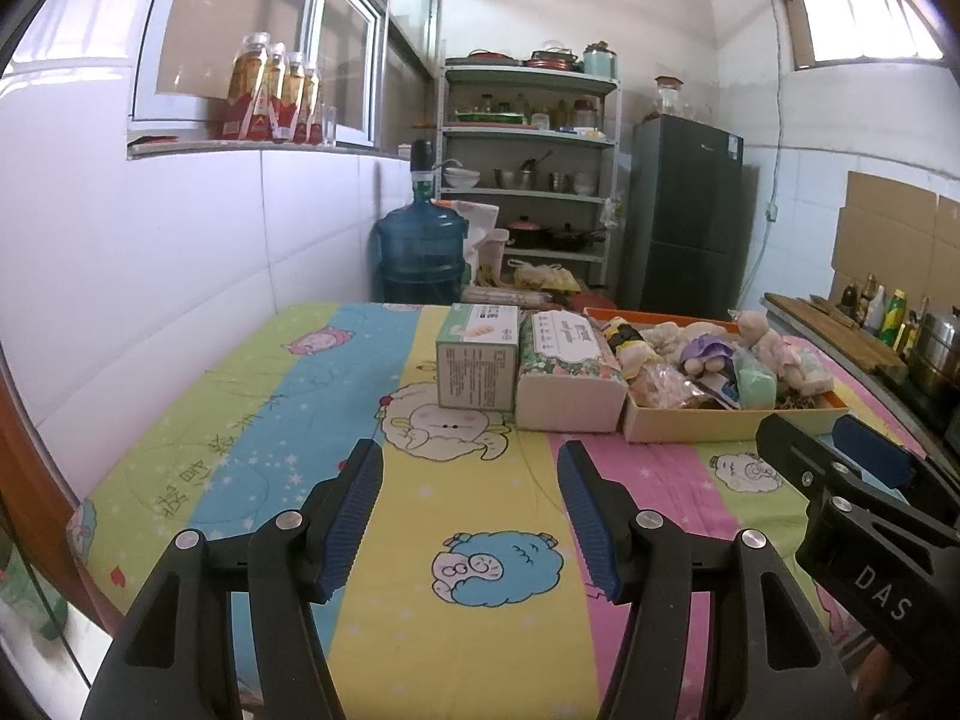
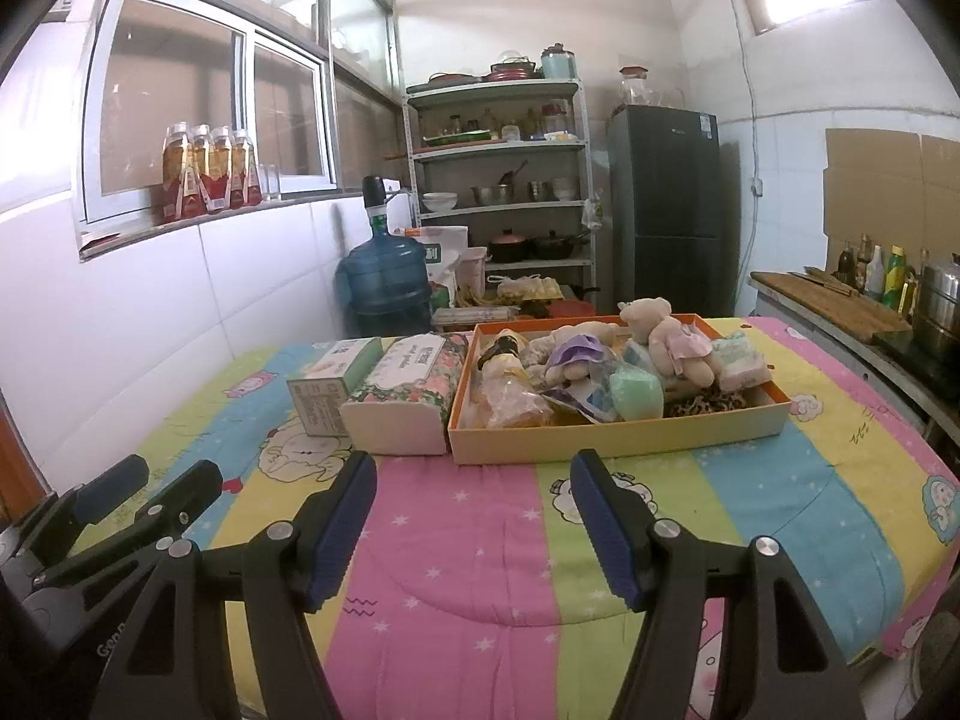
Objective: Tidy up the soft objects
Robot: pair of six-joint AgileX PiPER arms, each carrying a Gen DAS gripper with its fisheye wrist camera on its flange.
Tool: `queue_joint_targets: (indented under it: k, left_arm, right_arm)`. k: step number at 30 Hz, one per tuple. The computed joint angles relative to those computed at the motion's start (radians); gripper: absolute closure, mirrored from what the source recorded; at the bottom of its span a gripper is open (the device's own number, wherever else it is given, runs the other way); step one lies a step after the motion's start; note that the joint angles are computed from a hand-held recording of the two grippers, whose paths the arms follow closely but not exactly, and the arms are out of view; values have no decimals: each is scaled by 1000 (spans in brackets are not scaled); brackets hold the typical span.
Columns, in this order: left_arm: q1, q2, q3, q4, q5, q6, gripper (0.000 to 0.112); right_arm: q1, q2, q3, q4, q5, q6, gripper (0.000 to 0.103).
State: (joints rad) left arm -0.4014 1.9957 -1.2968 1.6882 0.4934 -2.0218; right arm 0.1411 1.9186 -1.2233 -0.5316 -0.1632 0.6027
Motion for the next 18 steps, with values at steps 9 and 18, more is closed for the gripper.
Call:
queue_joint_targets:
  k: [9, 18]
  left_arm:
    - [3, -3, 13, 17, -4, -25, 50]
    - [0, -16, 20, 10, -9, -21, 50]
  right_arm:
    - [2, -3, 1, -21, 1, 22, 36]
    - [3, -8, 6, -51, 1, 57, 36]
